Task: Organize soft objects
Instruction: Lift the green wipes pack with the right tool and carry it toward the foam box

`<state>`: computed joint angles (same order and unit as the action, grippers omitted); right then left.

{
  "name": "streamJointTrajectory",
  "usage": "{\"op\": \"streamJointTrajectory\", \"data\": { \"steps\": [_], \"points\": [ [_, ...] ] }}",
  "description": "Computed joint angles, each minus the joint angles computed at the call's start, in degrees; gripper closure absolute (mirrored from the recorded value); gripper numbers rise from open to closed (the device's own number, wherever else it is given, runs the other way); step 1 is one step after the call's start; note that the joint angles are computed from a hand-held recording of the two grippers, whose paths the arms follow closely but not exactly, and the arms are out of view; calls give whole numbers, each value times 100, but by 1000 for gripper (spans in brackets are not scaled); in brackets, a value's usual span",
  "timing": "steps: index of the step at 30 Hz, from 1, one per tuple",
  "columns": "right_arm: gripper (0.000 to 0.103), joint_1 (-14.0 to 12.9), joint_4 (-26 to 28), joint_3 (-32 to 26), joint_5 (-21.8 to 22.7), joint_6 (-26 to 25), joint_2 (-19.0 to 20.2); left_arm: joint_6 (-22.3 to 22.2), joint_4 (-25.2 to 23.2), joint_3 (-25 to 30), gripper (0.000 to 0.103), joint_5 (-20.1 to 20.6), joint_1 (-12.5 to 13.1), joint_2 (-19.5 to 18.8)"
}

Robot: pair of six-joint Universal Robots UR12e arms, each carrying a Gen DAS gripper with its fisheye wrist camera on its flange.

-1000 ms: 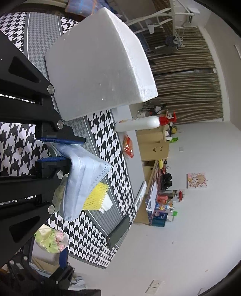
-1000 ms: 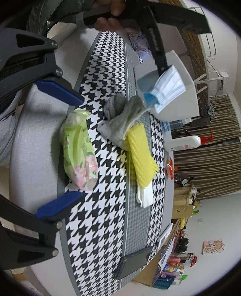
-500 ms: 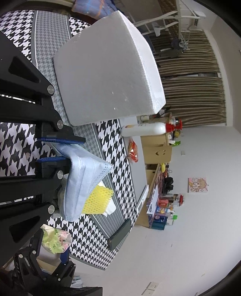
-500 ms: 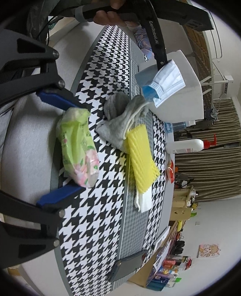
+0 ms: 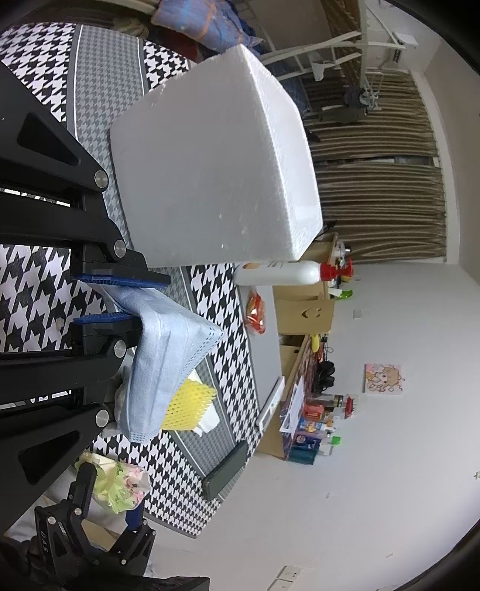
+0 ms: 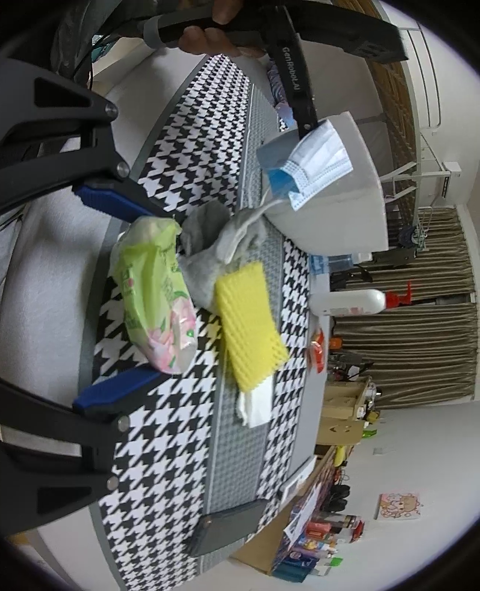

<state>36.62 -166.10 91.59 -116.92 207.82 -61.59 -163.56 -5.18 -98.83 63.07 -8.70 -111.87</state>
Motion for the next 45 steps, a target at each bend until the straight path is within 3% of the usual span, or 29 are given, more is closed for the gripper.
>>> {"op": "streamJointTrajectory", "data": {
  "steps": [20,45],
  "points": [
    [25,-45,-292,-193,84,-402,55,-361,229,-25,90,-33,128,77],
    [25,-115,-757,-531,325,-910,210,-723,575,27,90,316,203,123]
  ]
}}
